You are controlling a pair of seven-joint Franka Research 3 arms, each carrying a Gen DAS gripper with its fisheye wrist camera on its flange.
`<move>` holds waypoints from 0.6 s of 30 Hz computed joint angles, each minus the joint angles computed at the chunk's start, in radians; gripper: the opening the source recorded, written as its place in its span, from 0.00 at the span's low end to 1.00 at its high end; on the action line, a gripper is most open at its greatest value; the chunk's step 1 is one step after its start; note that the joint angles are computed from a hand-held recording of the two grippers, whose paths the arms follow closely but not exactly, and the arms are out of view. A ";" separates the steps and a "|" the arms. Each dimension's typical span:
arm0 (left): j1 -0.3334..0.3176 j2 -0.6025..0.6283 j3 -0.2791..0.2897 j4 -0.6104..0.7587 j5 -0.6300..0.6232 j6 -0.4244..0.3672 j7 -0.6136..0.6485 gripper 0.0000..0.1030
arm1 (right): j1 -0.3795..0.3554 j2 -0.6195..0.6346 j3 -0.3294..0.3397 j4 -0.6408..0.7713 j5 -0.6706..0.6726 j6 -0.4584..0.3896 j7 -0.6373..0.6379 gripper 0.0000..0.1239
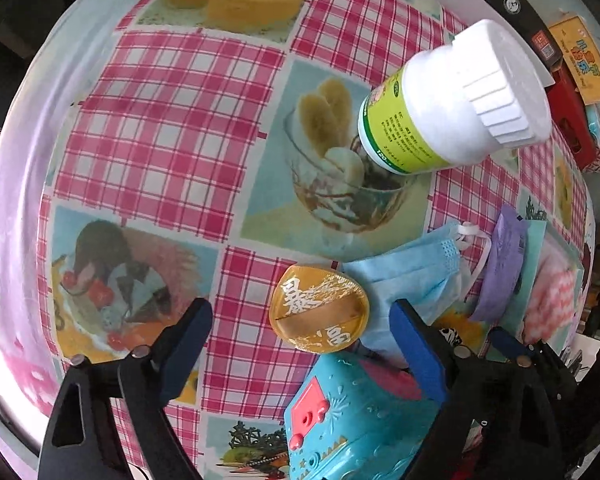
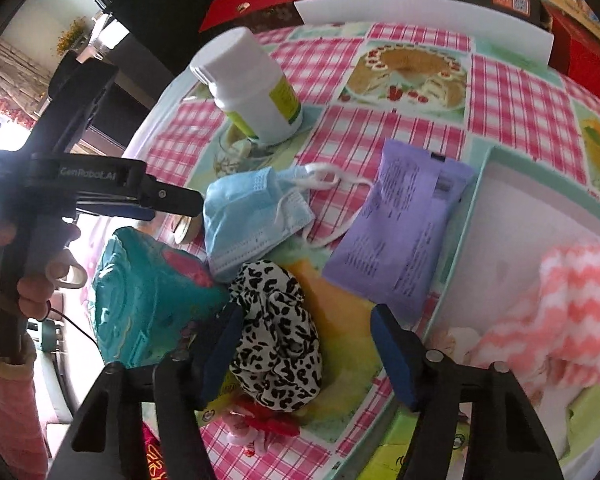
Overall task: Organize soft objects
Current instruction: 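Grasp the gold round package with the left gripper while the right gripper grasps the leopard-print scrunchie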
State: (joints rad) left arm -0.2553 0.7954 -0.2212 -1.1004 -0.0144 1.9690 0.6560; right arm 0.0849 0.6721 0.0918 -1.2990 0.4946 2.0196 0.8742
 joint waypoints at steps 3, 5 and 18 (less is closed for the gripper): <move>-0.007 0.059 -0.001 0.084 -0.003 -0.034 0.003 0.81 | -0.006 0.014 0.004 0.020 0.005 -0.028 0.005 0.48; -0.012 0.084 -0.001 0.121 -0.004 -0.051 0.003 0.75 | -0.012 0.026 0.010 0.039 0.016 -0.056 0.007 0.45; -0.037 0.132 0.000 0.188 -0.012 -0.056 0.003 0.51 | -0.010 0.058 0.015 0.081 0.024 -0.126 0.010 0.42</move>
